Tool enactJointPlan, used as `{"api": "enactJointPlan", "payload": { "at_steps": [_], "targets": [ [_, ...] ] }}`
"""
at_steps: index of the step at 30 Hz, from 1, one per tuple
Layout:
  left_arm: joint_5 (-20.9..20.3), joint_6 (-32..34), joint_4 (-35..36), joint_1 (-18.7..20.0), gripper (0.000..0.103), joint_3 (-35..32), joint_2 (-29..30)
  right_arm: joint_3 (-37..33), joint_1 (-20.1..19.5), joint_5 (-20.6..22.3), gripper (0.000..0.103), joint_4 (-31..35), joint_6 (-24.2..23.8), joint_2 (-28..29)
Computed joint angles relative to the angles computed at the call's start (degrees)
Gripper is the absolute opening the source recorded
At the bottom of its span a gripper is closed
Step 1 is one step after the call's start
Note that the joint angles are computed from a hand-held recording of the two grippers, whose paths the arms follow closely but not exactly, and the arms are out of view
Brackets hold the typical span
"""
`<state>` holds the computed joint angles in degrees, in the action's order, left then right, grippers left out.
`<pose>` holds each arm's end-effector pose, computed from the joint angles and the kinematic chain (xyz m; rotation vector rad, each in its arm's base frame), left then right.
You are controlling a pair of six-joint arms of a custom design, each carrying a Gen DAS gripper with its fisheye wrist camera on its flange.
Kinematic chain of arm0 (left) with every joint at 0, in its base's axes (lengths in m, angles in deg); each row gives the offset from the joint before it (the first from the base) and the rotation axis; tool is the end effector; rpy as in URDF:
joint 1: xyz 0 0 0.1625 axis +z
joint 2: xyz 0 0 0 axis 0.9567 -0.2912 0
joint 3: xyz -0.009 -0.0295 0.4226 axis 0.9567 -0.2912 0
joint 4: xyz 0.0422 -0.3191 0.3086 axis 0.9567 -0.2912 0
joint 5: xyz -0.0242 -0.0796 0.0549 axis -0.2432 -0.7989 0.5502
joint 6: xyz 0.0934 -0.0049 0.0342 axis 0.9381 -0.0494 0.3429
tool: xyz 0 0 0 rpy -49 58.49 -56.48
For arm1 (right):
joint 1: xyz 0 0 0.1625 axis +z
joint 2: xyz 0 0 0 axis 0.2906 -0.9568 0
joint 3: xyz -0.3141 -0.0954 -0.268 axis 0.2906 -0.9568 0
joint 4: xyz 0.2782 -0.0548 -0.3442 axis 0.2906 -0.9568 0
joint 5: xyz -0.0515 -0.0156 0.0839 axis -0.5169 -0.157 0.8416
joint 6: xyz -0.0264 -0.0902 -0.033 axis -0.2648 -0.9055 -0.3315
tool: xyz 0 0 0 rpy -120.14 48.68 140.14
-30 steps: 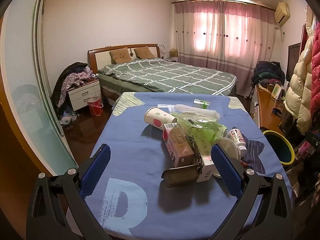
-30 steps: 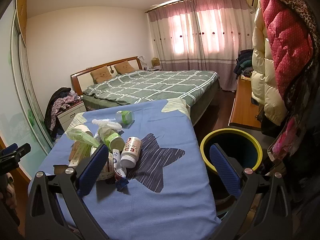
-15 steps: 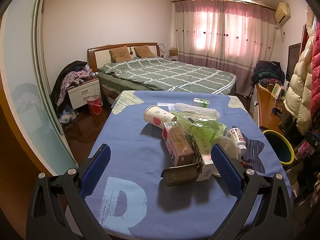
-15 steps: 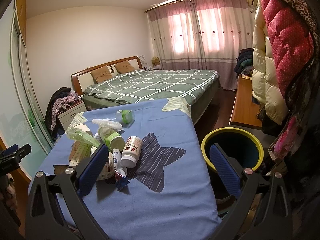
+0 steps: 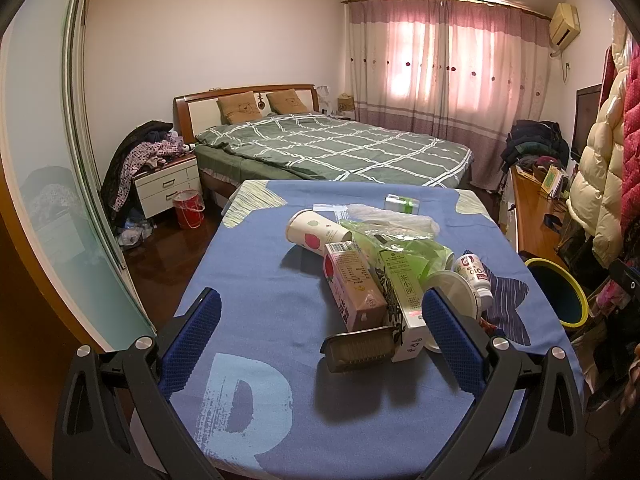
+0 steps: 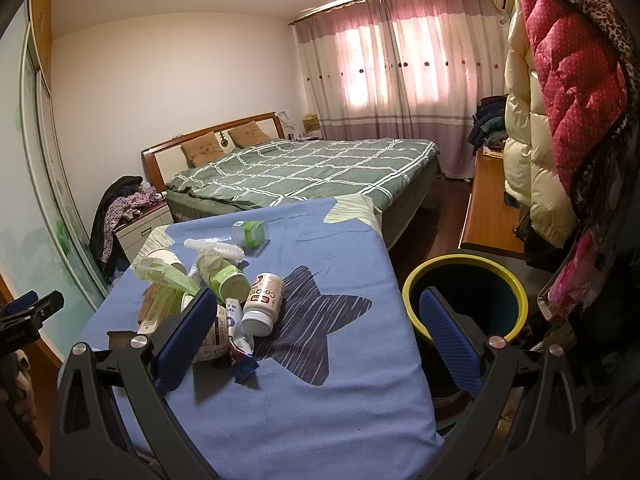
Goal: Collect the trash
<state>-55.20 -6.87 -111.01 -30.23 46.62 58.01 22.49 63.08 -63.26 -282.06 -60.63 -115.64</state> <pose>-0.3709 -0.6423 0.0233 0.5336 2.1266 -1.1686 0.0113 -0.5911 0.4092 0.3080 -2.1173 1.3682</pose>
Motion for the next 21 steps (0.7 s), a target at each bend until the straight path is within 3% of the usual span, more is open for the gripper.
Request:
{"api": "enactJointPlan", "payload": {
  "at_steps": [12, 21],
  "targets": [
    [-0.22, -0.78, 1.21, 0.33, 0.099, -0.58, 0.51, -0.26, 0.07, 0.14, 0.097, 0.12, 0.15, 0.33],
    [-0.16, -2.41, 3.12, 1.44, 0.099, -1.23, 0.2, -3.92, 1.92, 2.05, 0.097, 2.17, -2.2, 6.73]
  ]
}}
